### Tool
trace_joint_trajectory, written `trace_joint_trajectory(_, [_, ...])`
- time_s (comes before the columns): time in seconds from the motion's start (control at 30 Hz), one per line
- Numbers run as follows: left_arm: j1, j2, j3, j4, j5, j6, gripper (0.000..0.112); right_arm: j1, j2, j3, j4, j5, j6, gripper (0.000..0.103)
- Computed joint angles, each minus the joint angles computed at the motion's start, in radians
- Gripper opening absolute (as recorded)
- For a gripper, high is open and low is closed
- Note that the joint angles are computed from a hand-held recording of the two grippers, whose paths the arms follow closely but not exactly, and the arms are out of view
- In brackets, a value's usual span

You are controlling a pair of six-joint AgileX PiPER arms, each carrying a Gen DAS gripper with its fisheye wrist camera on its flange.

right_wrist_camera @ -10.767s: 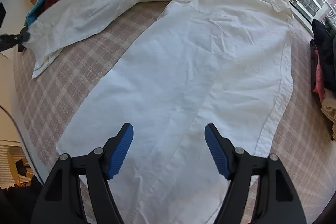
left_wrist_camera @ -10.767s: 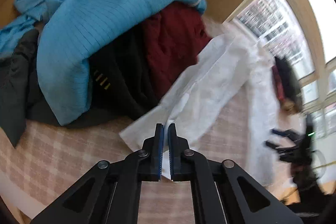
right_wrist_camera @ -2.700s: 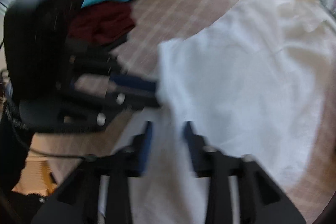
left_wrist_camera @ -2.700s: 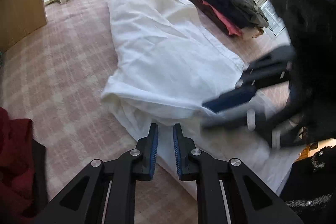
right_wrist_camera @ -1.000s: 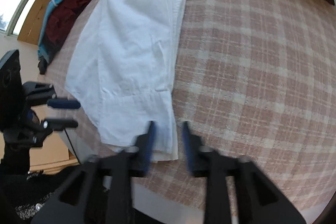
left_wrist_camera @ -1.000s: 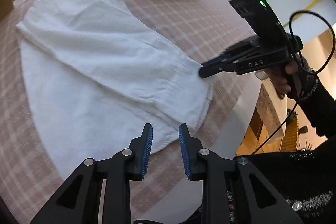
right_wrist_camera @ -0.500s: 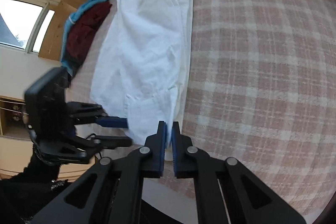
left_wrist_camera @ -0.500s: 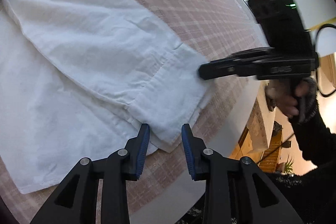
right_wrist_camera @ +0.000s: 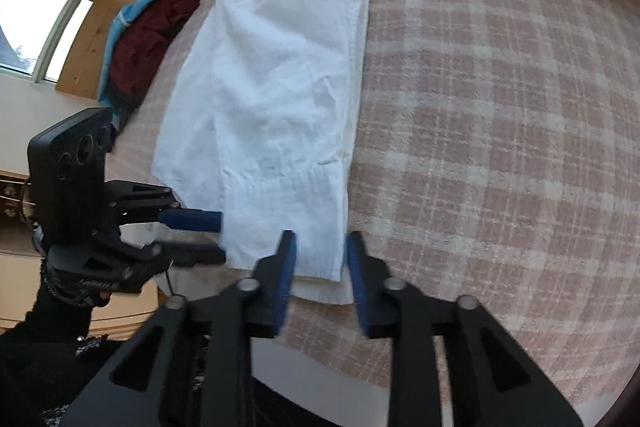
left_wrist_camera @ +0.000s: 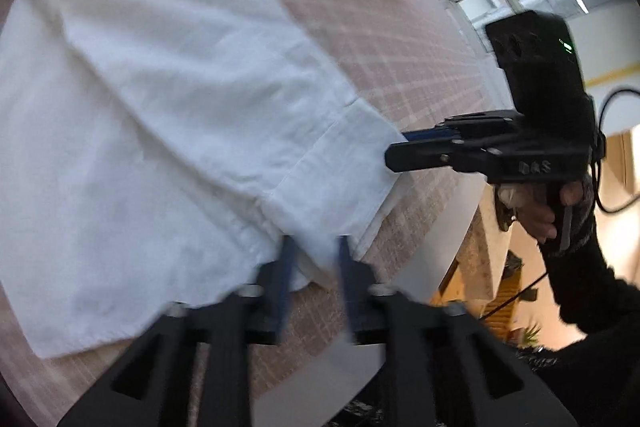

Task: Fold clothes

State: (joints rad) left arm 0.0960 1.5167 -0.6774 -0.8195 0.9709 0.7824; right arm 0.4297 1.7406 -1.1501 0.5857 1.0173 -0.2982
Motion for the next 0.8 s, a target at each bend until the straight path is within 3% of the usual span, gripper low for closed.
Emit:
trace_joint_trajectory(0.1, [-0.048, -0.010, 0.004, 0.001, -0.047, -0.011, 0.033, 0.002, 0.018, 0.022, 0.030, -0.012, -0.022, 0.024])
trace_joint_trajectory(0.13, [-0.063, -0.014, 0.000, 0.014, -0.063, -0.023, 0.026, -0.001, 0.017, 0.031, 0.043, -0.019, -0.027, 0.008])
trace_joint_trajectory(0.17, [-0.083, -0.015, -0.005, 0.034, -0.086, -0.045, 0.012, -0.004, 0.016, 0.033, 0.055, -0.017, -0.030, 0.005])
trace_joint_trajectory(0.27, [-0.064, -0.030, -0.017, 0.030, -0.060, -0.036, 0.003, -0.013, -0.015, 0.027, 0.056, -0.006, -0.025, 0.005])
trace_joint_trajectory(0.5, [0.049, -0.160, -0.090, 0.095, 0.089, -0.034, 0.003, -0.025, -0.063, 0.004, 0.173, 0.046, -0.056, 0.005])
trace_joint_trajectory(0.6, [0.101, -0.185, -0.113, 0.144, 0.138, -0.012, 0.003, 0.006, -0.065, 0.041, 0.198, 0.013, -0.065, 0.005])
trace_joint_trajectory(0.7, [0.103, -0.156, -0.066, 0.166, 0.125, 0.013, 0.002, 0.068, -0.057, 0.047, 0.076, -0.028, 0.008, 0.008])
trace_joint_trajectory(0.8, [0.079, -0.093, -0.020, 0.218, 0.081, -0.015, 0.002, 0.105, -0.042, 0.039, -0.035, -0.015, 0.078, 0.010])
